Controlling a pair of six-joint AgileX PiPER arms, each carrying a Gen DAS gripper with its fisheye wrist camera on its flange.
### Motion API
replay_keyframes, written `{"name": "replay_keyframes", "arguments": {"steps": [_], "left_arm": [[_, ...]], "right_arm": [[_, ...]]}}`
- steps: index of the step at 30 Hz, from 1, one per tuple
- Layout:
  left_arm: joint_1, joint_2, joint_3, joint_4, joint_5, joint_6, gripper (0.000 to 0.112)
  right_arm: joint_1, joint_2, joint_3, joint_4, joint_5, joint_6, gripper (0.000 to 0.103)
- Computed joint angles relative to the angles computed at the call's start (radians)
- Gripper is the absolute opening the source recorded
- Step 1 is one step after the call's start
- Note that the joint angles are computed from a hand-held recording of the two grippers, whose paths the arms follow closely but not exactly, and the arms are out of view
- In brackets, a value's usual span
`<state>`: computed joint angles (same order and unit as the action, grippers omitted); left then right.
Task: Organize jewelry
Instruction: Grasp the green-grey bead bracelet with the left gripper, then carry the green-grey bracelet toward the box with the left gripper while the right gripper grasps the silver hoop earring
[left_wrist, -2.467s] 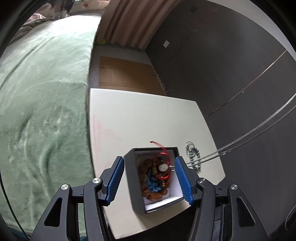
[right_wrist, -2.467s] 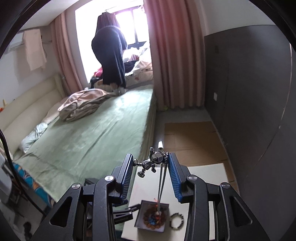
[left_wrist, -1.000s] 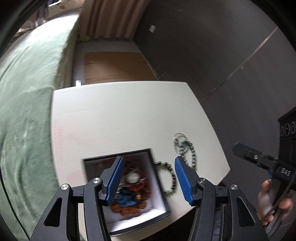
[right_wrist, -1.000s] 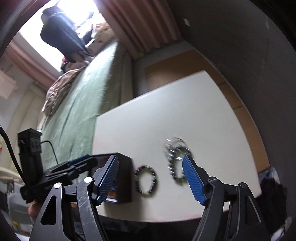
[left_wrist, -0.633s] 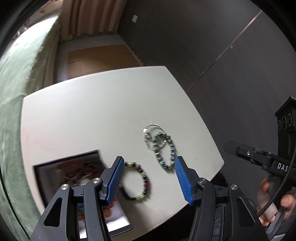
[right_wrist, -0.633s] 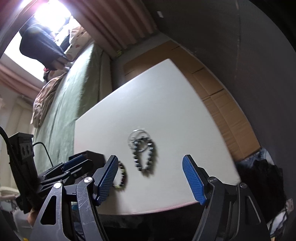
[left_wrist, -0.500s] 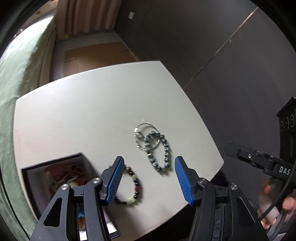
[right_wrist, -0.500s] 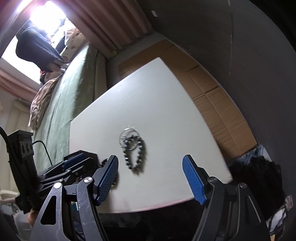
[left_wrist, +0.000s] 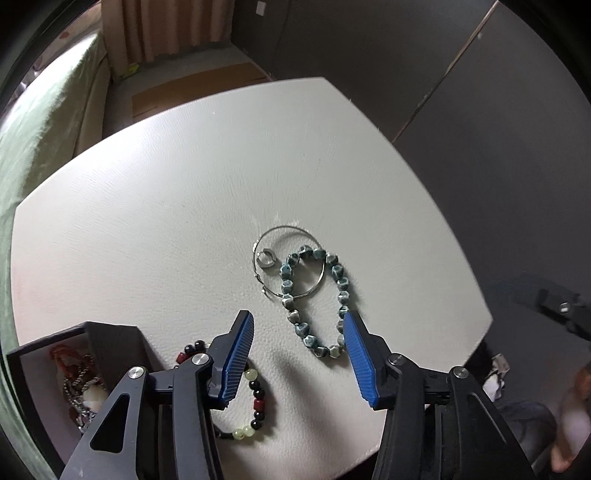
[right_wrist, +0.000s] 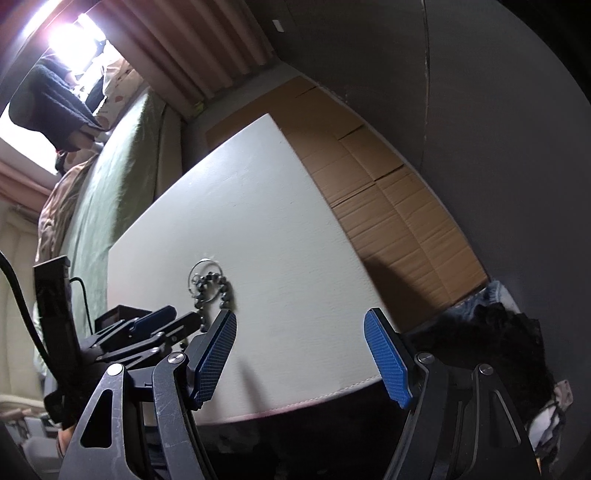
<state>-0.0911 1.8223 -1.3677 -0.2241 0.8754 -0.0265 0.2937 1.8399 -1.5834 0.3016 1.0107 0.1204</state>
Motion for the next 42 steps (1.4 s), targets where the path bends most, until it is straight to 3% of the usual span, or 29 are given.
{"name": "replay_keyframes", "arguments": {"steps": [6, 9, 11, 18, 34, 42], "left_arm": [[-0.026, 0.028, -0.005, 0.024, -0.001, -0.001, 0.045], [-0.033, 0.030, -0.007, 0.039, -0.002, -0.010, 0.017], [-0.027, 0.028, 0.001, 0.036, -0.009, -0.011, 0.008], [0.027, -0.075, 0.072, -0.099, -0.038, 0.130, 0.008], [0.222, -0.214, 0.099, -0.299, 0.005, 0.308, 0.008], [0.350, -0.265, 0.132, -0.369, 0.039, 0.386, 0.008]], "right_arm": [[0.000, -0.001, -0.002, -0.028, 0.003, 0.000, 0.072], [-0.006, 0.009, -0.005, -0.021, 0.012, -0.007, 0.072], [-0.006, 0.010, -0.006, -0.015, 0.012, -0.009, 0.072], [0.016, 0.026, -0.013, -0.006, 0.014, -0.007, 0.072], [0.142, 0.076, -0.088, -0.020, -0.013, 0.020, 0.071], [0.196, 0.148, -0.176, 0.005, -0.008, 0.038, 0.052]]}}
